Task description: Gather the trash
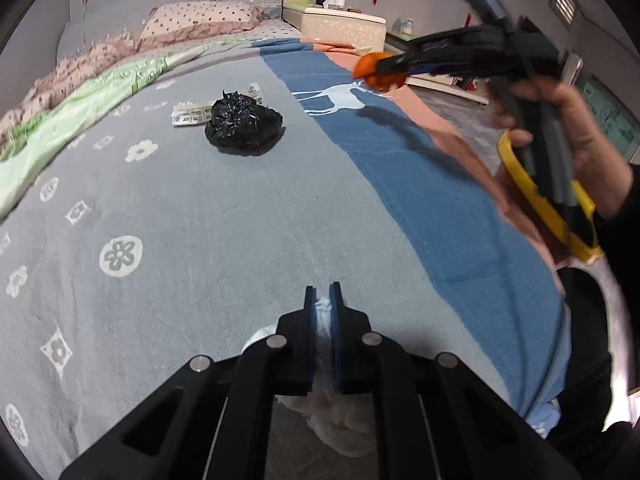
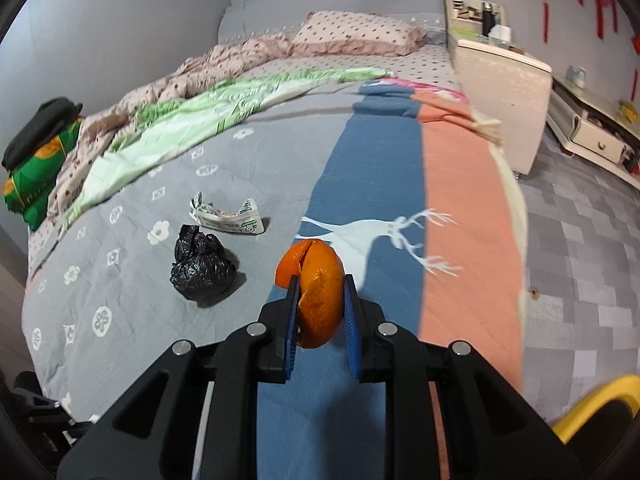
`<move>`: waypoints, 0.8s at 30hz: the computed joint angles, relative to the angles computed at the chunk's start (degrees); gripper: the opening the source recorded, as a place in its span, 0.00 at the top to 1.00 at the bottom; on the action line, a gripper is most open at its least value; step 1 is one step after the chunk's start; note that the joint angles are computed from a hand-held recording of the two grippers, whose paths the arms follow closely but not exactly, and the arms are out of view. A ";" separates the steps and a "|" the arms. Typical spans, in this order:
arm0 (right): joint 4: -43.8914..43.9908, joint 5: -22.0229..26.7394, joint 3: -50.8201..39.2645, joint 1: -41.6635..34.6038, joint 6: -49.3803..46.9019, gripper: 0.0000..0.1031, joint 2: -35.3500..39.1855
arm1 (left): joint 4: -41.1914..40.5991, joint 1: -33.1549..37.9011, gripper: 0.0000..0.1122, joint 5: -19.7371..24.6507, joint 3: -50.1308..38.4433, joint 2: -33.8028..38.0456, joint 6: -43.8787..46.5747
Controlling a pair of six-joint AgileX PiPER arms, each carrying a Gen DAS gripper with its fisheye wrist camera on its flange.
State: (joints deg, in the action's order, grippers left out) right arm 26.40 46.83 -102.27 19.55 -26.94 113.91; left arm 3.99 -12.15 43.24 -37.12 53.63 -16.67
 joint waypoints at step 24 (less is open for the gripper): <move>18.54 11.30 18.45 -27.49 -17.66 0.81 -28.38 | 18.62 -17.95 0.95 9.78 -20.50 0.39 -19.77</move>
State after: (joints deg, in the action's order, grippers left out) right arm 44.94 58.12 -83.82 -7.94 -44.60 85.53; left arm 22.61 -30.10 53.02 -57.62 54.02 -36.44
